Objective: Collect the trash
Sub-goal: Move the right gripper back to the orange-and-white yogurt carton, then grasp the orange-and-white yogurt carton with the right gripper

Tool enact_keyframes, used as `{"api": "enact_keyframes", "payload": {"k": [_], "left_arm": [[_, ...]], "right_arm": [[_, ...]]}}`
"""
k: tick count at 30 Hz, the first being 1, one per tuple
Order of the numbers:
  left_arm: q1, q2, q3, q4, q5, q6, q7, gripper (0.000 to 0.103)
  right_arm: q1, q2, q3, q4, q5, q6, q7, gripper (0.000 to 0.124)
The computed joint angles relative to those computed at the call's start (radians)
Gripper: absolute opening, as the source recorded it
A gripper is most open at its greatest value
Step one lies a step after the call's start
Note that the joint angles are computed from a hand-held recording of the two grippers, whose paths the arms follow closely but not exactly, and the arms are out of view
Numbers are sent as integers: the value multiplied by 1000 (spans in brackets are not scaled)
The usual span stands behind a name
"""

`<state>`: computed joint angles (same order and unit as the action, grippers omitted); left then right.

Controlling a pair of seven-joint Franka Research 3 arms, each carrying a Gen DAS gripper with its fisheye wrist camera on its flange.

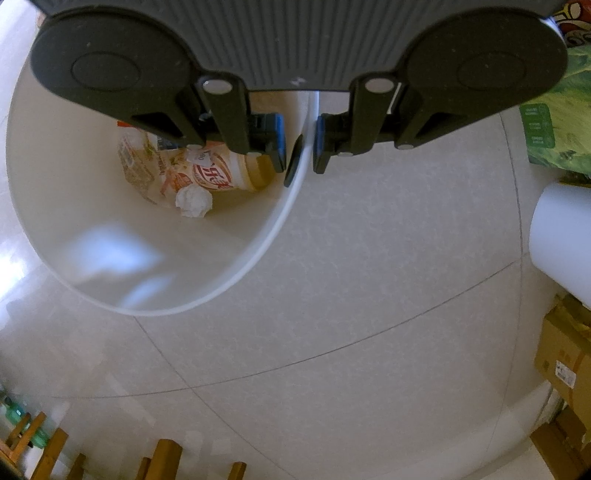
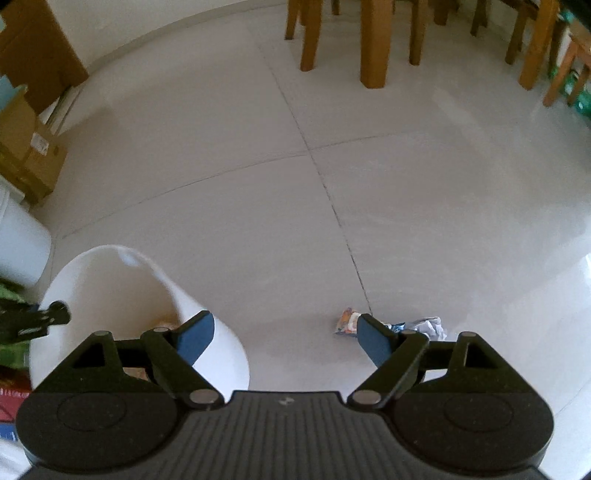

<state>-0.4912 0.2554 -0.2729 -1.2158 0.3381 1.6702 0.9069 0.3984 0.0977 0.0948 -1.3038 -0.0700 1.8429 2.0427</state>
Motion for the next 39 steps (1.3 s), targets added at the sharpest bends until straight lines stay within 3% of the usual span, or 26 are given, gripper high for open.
{"api": "enact_keyframes", "payload": {"k": [9,15,20,27,34,39], "left_arm": [[4,2,1,5,-8,-2,2,13],[-3,14,2,23,-2,-12,0,13],[5,5,3,7,-15,-1,3,13],[8,6,2,13,-20,-5,6,13],[8,8,2,15,-20,-8,11,13],[5,12,3,21,-17,-11,11,13]], "right_arm": [[-105,-56,-43,-293,189,279,-100,90],[-120,-7,-39,-377,147,357,-245,90],[-91,63,-35,-382,6,325,-386,90],[-79,136,-48,-379,-10,290,-486,89],[-52,212,-74,-322,-53,292,-423,88],[-53,235,-81,-310,-37,303,-386,71]]}}
